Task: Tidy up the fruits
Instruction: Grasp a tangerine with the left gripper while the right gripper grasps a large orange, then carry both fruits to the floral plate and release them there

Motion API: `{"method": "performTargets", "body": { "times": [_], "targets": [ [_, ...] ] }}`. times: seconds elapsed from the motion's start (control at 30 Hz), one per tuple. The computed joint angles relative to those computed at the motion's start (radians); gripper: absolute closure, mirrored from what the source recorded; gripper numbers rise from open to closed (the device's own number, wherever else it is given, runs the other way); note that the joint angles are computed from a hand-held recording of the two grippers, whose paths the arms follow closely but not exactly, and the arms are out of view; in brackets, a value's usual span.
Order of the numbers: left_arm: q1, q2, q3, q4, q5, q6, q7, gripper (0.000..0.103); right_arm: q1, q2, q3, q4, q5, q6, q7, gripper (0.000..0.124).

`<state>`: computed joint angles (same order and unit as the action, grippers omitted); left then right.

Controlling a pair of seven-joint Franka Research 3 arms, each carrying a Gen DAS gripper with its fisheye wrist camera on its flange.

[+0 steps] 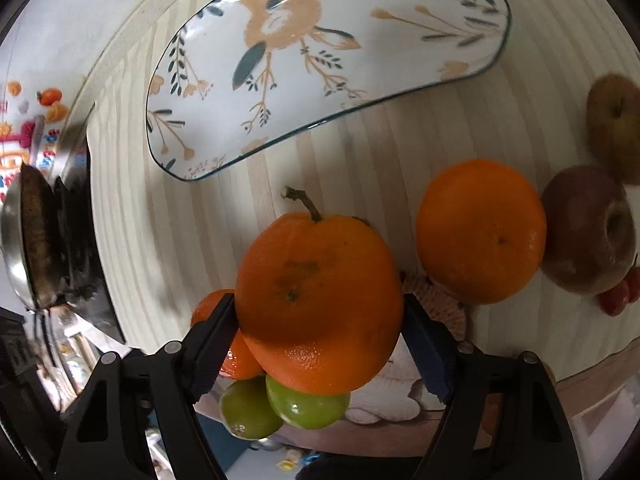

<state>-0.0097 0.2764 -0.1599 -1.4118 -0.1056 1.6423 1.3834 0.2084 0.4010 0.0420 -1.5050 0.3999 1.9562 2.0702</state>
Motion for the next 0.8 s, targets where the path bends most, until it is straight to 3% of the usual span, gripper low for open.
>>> {"method": "performTargets", "body": {
  "times": [0.27, 0.37, 0.4, 0.6, 0.8],
  "targets": [
    [-0.004, 0.075, -0.028, 0.060, -0.070, -0.030, 0.069, 0.009, -0.014, -0.047, 0.000, -0.078, 0.049, 0.013, 0.027, 0.043],
    [-0.007, 0.088, -0.032, 0.051, -0.079, -0.007, 0.075, 0.035, -0.010, -0.027, 0.002, -0.054, 0.049, 0.019, 0.030, 0.043],
    [-0.005, 0.090, -0.033, 0.044, -0.094, 0.006, 0.067, 0.038, -0.007, -0.023, 0.003, -0.047, 0.045, 0.018, 0.031, 0.043],
    [-0.022, 0.023, -0.013, -0.035, 0.008, 0.067, 0.062, 0.039, -0.017, -0.040, 0.001, -0.062, 0.043, 0.009, -0.007, 0.043],
    [0.027, 0.055, 0.004, -0.006, -0.057, 0.050, 0.031, 0.037, -0.022, -0.046, -0.003, -0.063, 0.035, 0.004, -0.038, 0.042]
  ]
}}
